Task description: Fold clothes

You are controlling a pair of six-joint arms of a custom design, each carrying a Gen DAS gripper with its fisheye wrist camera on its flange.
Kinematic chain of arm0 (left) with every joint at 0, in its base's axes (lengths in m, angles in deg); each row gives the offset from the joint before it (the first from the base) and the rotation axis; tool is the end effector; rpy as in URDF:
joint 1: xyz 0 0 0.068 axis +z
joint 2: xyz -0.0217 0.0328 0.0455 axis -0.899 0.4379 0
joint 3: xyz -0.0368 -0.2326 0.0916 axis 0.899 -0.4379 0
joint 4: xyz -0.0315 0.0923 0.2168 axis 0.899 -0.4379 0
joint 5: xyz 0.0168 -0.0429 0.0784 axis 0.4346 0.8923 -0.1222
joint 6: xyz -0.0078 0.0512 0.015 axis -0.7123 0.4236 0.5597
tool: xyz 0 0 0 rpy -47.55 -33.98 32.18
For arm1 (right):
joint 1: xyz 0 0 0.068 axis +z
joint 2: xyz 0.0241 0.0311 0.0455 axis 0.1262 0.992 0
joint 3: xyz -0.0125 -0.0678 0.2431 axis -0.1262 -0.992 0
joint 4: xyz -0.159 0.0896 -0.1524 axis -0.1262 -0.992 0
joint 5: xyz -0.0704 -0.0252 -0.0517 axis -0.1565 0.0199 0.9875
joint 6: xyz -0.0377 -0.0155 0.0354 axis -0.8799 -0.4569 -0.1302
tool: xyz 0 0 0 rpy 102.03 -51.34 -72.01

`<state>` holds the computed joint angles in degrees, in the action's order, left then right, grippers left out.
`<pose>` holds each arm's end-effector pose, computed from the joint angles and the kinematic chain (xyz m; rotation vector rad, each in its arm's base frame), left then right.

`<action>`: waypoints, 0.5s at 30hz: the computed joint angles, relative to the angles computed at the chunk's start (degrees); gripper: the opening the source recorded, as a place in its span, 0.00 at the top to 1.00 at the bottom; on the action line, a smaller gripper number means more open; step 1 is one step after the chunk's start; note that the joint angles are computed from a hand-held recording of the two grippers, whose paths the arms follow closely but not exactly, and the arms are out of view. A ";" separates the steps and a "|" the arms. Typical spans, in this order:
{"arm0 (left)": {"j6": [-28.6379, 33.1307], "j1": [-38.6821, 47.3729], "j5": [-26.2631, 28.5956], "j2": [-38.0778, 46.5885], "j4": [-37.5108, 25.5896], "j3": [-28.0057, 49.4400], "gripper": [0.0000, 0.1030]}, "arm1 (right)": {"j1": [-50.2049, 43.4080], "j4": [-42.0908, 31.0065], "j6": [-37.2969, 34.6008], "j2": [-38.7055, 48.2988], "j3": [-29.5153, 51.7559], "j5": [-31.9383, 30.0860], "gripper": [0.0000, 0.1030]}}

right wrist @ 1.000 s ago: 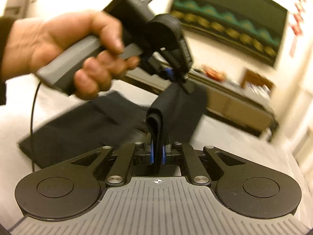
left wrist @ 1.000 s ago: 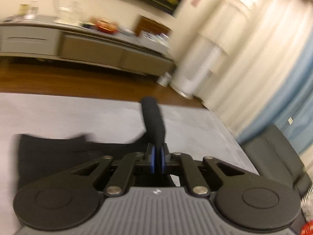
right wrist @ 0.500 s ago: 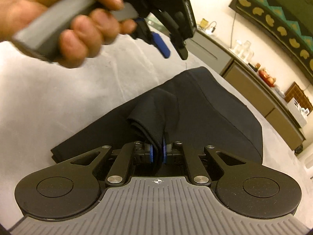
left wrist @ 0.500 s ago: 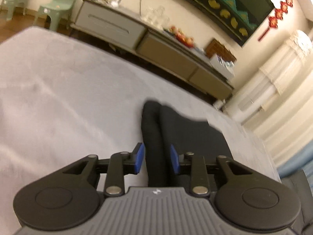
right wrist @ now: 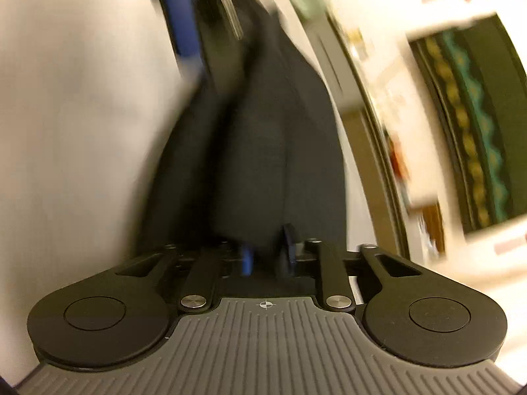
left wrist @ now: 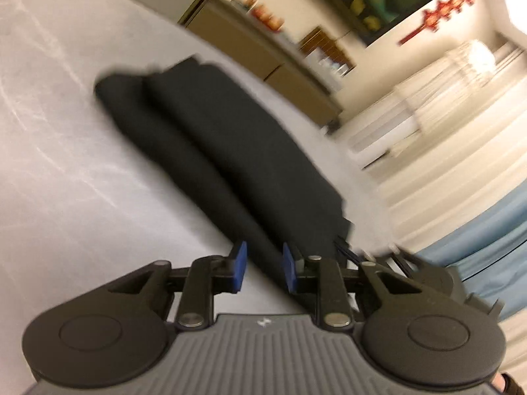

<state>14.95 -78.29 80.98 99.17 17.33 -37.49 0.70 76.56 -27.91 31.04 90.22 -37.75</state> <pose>0.3164 -0.0962 0.0532 -0.1756 2.3014 -0.9581 0.2743 -0.0294 0.0374 -1.2425 1.9018 -0.6859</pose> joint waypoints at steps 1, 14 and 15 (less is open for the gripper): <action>-0.23 0.22 0.22 -0.18 0.67 -0.22 0.77 | -4.23 -5.10 2.17 -4.46 -0.79 -2.88 0.62; 5.32 2.62 -5.86 2.12 -17.67 15.62 0.70 | -25.32 -58.40 68.39 0.39 29.63 -49.08 0.51; 5.50 2.61 -5.91 2.49 -17.93 16.10 0.69 | -24.57 -56.92 72.22 2.68 31.39 -49.04 0.49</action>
<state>20.44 -75.68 75.08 101.66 -0.60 -21.40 -23.87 19.64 44.31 33.72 121.61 -86.79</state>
